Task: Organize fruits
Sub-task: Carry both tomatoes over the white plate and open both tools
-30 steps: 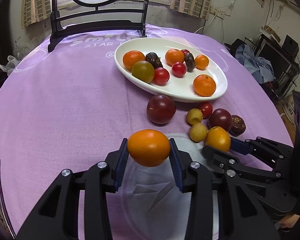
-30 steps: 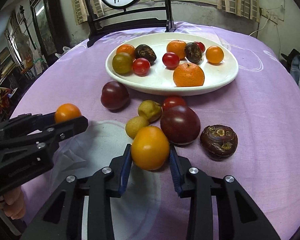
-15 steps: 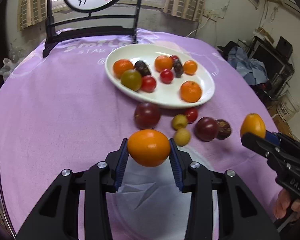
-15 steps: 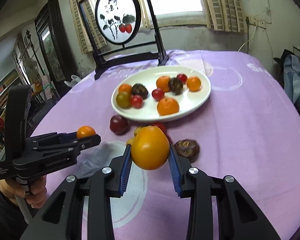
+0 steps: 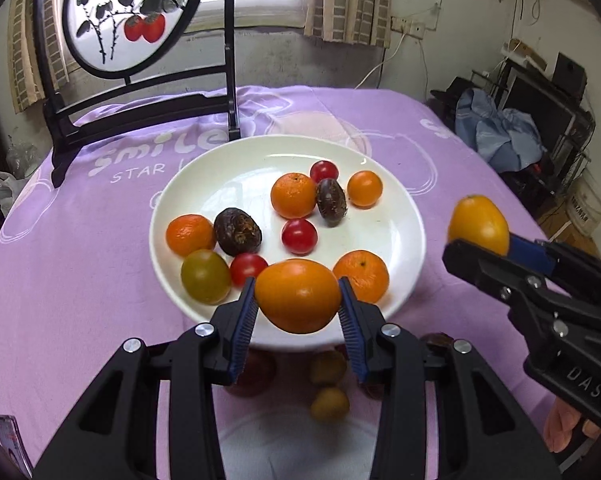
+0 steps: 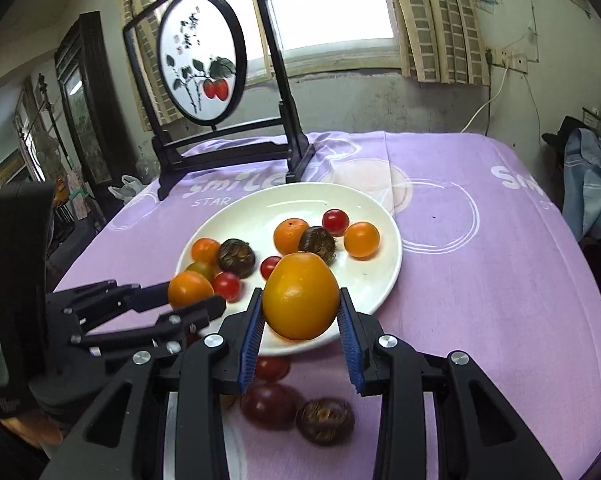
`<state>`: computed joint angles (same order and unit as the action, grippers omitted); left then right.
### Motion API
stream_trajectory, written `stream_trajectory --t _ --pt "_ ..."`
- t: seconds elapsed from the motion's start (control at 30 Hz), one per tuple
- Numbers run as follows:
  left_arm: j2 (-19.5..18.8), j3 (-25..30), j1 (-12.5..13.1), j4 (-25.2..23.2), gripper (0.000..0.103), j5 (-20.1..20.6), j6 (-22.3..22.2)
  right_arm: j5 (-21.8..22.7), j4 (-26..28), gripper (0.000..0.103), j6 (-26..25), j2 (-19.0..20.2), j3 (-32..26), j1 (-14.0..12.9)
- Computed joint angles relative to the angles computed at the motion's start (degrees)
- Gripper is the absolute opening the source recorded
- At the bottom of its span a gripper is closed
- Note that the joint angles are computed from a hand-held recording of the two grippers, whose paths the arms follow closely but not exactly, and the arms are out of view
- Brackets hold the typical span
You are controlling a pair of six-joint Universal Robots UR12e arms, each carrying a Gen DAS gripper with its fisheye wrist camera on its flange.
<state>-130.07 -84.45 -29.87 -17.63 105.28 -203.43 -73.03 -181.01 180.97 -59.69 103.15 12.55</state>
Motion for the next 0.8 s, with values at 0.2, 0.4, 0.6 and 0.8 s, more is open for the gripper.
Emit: stream_trajectory --t 0.2,0.4,0.6,0.8 --pt "-2.0 2.6 0.7 -3.0 0.039 -1.2 -0.4 1.6 4.8 0.036 2.8 3.2 -4.2 -0.5" --pt "-3.3 4.2 1.0 -4.0 0.039 -0.5 -0.3 2.3 6.4 0.037 5.4 5.1 -5.7 -0.9" --pt "-3.7 5.4 0.6 -4.2 0.071 1.7 -1.3 6.7 4.3 0.056 9.1 5.7 -5.5 -1.8" --pt "-2.0 3.0 -0.2 -0.7 0.08 4.3 -0.4 8.2 2.6 0.057 7.9 3.7 -3.1 -2.6"
